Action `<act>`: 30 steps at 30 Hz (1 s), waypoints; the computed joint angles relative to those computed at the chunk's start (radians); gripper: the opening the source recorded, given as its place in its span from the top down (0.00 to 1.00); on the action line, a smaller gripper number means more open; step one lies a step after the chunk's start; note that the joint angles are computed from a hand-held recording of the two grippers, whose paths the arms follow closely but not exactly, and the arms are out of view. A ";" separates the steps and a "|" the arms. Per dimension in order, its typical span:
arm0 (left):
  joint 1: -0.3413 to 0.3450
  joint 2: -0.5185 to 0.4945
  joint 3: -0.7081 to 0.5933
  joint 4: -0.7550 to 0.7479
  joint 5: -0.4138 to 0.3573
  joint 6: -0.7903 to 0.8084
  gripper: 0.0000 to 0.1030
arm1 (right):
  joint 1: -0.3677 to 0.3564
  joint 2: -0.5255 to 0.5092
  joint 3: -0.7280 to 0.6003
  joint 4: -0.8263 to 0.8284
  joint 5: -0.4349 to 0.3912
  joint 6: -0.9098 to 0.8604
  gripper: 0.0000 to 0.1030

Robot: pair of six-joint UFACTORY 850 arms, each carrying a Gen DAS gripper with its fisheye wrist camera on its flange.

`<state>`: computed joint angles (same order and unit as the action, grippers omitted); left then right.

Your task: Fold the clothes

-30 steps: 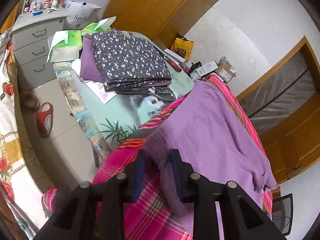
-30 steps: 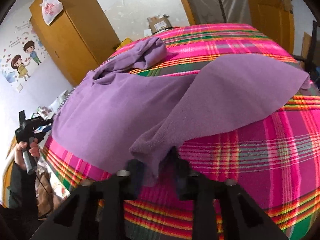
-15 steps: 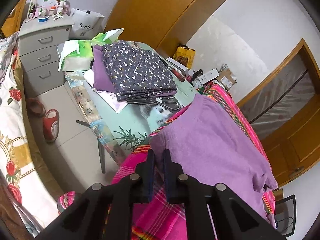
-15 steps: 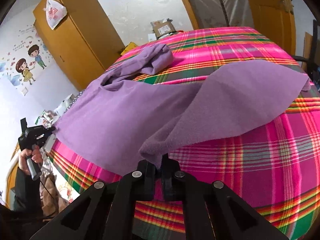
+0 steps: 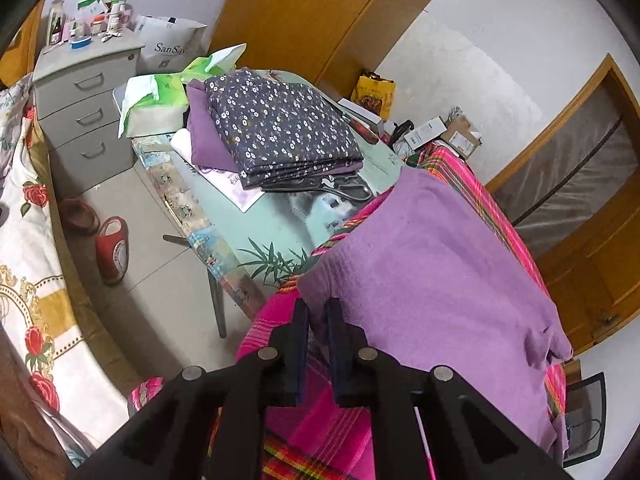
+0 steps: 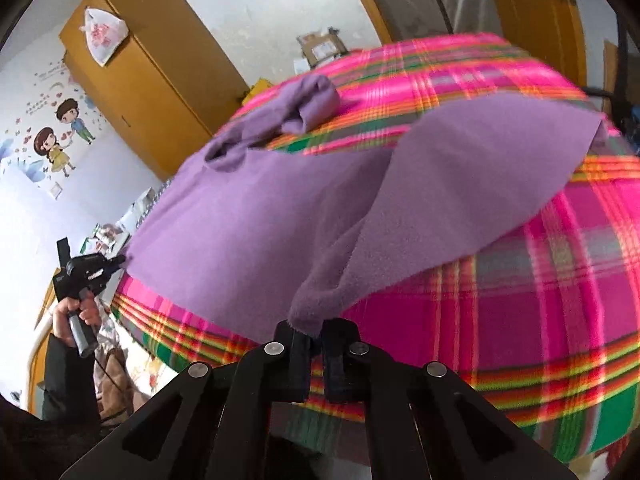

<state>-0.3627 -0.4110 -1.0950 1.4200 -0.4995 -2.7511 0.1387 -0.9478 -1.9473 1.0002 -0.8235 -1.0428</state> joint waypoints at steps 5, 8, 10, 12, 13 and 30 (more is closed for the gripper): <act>-0.018 0.019 0.015 -0.053 -0.018 0.054 0.90 | -0.007 -0.009 -0.019 -0.058 -0.028 0.034 0.89; -0.037 0.032 0.019 -0.104 -0.062 0.096 0.90 | -0.025 -0.011 -0.030 -0.047 -0.055 0.026 0.80; -0.051 0.037 0.015 -0.113 -0.084 0.110 0.90 | -0.039 -0.014 -0.041 -0.028 -0.079 0.016 0.77; -0.063 0.034 -0.001 -0.099 -0.095 0.121 0.90 | -0.055 -0.020 -0.055 0.000 -0.092 0.014 0.73; -0.069 0.028 -0.016 -0.084 -0.095 0.129 0.90 | -0.063 -0.024 -0.065 0.016 -0.097 0.015 0.71; -0.133 -0.259 -0.459 -0.201 0.189 0.651 0.90 | -0.119 -0.158 -0.323 -0.021 -0.076 0.156 0.60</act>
